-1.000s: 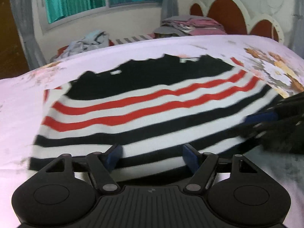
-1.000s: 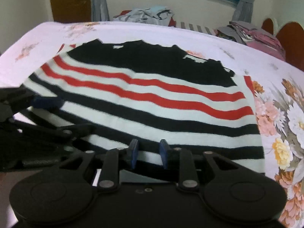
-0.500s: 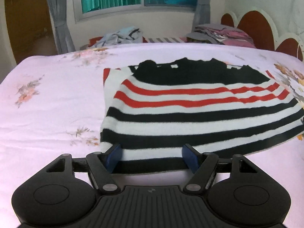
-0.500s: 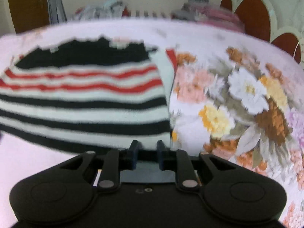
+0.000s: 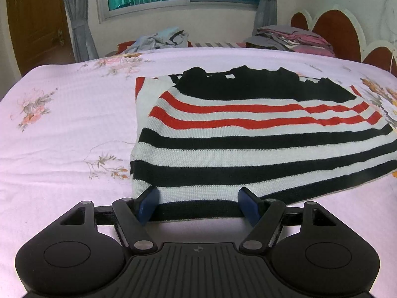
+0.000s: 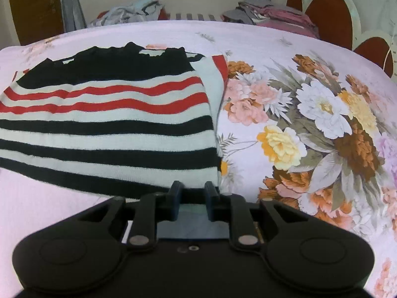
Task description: Fold small clothes
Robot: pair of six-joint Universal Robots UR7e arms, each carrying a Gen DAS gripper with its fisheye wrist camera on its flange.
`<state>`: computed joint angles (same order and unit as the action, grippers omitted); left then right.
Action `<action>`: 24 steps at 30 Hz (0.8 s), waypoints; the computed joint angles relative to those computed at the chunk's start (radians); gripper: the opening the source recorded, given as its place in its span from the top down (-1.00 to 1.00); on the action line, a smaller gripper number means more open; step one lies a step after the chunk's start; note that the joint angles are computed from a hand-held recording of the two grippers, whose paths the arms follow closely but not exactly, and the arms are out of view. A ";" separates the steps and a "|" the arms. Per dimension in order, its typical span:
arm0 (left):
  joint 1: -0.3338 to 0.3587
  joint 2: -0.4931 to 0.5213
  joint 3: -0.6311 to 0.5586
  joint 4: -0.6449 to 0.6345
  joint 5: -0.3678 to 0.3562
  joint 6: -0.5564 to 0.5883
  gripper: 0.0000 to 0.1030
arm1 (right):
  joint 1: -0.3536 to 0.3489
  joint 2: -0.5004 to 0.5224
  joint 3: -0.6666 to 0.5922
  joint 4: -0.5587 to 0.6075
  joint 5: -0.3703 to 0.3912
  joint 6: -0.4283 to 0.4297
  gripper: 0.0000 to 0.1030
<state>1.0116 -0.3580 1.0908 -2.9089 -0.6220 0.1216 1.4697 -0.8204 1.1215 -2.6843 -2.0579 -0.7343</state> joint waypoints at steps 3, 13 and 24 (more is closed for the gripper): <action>-0.001 0.005 -0.004 -0.004 0.006 0.003 -0.39 | -0.001 0.000 -0.004 0.009 0.003 -0.002 0.64; -0.026 -0.027 0.068 -0.084 0.072 -0.015 -0.40 | -0.017 -0.034 0.014 0.039 0.077 0.015 0.56; -0.001 -0.154 0.300 -0.228 -0.104 -0.527 -0.25 | -0.038 -0.166 0.186 -0.034 0.250 0.068 0.60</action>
<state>1.0107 -0.5121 1.3912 -3.1374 -0.7261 -0.4050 1.4317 -0.9866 1.3074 -2.7180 -1.8077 -0.6663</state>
